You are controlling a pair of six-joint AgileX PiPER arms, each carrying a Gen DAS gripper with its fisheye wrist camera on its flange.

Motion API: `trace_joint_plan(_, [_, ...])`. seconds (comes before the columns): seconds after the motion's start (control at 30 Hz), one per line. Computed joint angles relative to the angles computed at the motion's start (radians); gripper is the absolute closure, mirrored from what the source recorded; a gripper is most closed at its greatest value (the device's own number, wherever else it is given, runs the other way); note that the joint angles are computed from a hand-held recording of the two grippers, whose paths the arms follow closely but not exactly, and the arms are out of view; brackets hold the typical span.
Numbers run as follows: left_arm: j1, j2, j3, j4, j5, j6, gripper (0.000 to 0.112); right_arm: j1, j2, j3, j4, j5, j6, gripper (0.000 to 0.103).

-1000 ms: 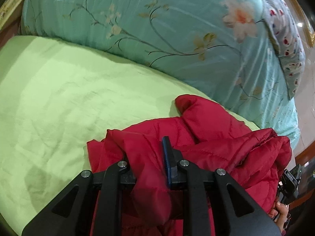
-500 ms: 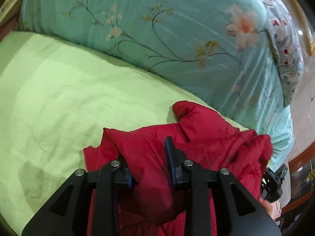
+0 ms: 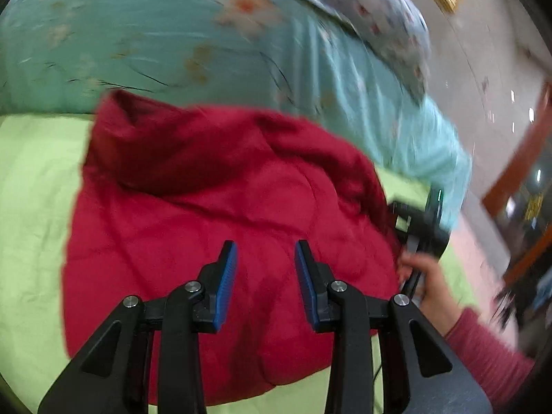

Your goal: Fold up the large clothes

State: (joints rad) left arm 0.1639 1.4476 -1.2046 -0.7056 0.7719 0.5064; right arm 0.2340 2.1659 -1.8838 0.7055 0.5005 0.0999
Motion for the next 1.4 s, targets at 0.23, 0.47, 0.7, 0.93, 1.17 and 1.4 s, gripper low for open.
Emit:
trace_joint_plan(0.23, [-0.146,0.091,0.036,0.301,-0.228,-0.259,0.080,-0.003,-0.035,-0.002,-0.023,0.043,0.026,0.071])
trace_joint_plan(0.47, [-0.180,0.146,0.015,0.447,-0.294,-0.410,0.081,0.060,-0.316,0.242,-0.164,-0.056,-0.003,0.049])
trace_joint_plan(0.7, [-0.197,0.207,-0.041,0.513,-0.287,-0.495,0.081,0.274,-0.202,0.009,-0.581,0.220,-0.013,0.049])
trace_joint_plan(0.93, [-0.145,0.166,-0.011,0.334,-0.258,-0.325,0.081,0.283,0.085,-0.390,-0.728,0.450,0.081,0.049])
trace_joint_plan(1.17, [-0.017,0.172,-0.023,0.328,-0.232,-0.337,0.084,0.222,0.208,-0.579,-0.636,0.527,0.086,0.049])
trace_joint_plan(1.4, [0.001,0.341,-0.165,0.321,-0.185,-0.362,0.085,0.205,0.310,-0.756,-0.591,0.617,0.089,0.048])
